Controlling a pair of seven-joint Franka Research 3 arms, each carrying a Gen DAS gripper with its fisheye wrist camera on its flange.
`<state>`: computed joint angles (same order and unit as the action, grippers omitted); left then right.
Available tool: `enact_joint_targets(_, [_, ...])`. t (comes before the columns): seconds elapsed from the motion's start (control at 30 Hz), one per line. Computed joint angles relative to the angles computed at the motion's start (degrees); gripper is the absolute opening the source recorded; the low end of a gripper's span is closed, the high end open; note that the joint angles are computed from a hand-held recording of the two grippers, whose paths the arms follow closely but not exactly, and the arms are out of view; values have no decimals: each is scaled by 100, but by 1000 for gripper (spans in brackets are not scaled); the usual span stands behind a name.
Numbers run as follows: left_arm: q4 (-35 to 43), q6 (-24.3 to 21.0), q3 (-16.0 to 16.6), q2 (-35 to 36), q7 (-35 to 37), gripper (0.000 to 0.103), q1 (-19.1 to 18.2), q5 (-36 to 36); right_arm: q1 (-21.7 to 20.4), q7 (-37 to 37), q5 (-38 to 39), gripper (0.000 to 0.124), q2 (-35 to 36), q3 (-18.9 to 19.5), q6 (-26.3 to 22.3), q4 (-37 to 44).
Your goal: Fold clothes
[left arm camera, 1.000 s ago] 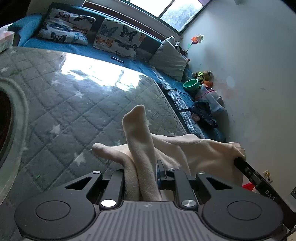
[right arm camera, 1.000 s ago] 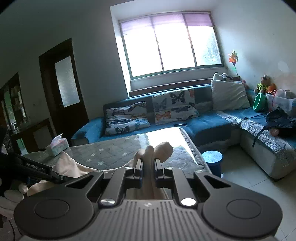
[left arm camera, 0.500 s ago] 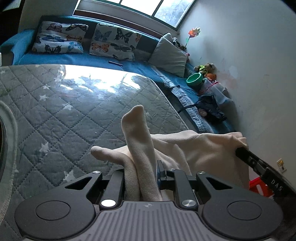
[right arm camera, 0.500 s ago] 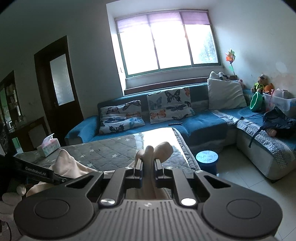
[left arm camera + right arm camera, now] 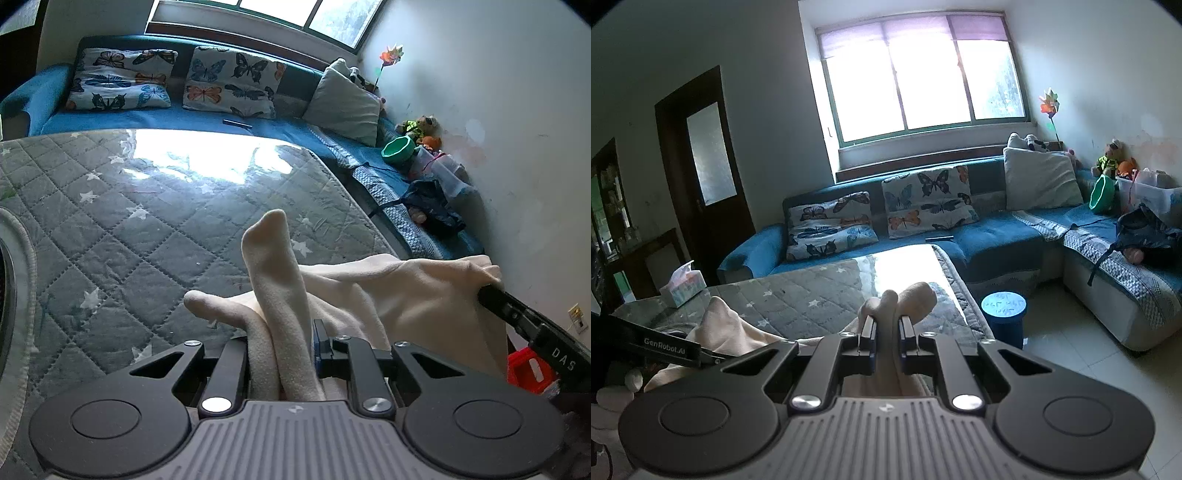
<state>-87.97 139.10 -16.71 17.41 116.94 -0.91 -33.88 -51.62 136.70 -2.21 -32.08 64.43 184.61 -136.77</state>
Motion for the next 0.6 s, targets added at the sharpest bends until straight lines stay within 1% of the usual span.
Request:
enact_joint_targets(0.43, [-30, -74, 20, 99, -125, 19, 4, 207, -133, 114, -123, 10, 217, 121, -107, -10])
enact_joint_targets(0.6, [-50, -172, 31, 150, -211, 20, 29, 255, -256, 219, -191, 10, 278, 232, -161, -12])
